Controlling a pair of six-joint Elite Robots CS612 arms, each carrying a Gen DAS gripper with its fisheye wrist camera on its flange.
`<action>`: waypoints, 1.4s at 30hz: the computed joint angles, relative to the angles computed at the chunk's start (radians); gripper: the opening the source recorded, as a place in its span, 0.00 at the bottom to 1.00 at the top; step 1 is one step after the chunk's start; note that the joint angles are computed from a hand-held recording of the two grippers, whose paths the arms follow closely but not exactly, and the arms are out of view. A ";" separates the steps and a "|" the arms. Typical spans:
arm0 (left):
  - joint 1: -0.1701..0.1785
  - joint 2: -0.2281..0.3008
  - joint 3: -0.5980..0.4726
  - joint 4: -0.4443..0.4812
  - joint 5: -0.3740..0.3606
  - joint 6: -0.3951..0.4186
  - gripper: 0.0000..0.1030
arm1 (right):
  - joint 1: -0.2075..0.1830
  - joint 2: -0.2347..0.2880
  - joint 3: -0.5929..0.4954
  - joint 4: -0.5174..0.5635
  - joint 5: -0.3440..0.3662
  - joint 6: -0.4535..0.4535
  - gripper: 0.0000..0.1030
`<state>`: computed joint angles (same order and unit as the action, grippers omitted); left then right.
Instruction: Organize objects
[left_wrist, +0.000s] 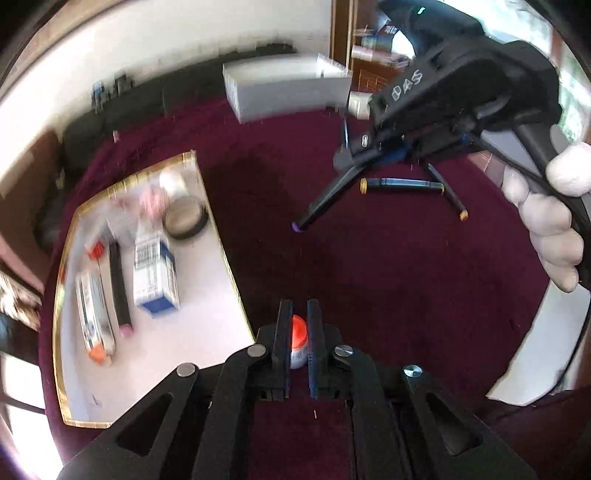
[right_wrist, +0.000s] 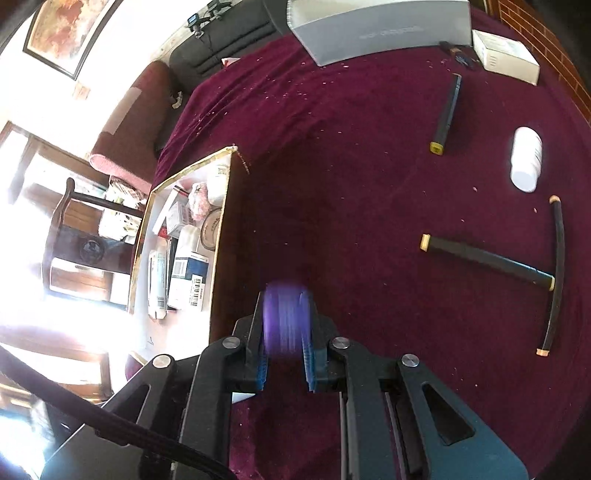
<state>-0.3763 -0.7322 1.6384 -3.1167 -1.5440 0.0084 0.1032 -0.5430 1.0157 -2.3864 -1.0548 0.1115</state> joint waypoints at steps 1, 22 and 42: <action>-0.005 0.002 -0.002 -0.002 0.016 0.007 0.25 | 0.000 0.000 0.002 -0.002 -0.003 -0.001 0.13; 0.051 -0.021 -0.052 0.129 -0.198 -0.150 0.45 | 0.017 0.006 0.031 0.079 -0.107 -0.255 0.39; 0.003 0.049 -0.154 0.453 -0.170 -0.338 0.46 | 0.037 0.062 -0.047 0.105 -0.277 -0.335 0.14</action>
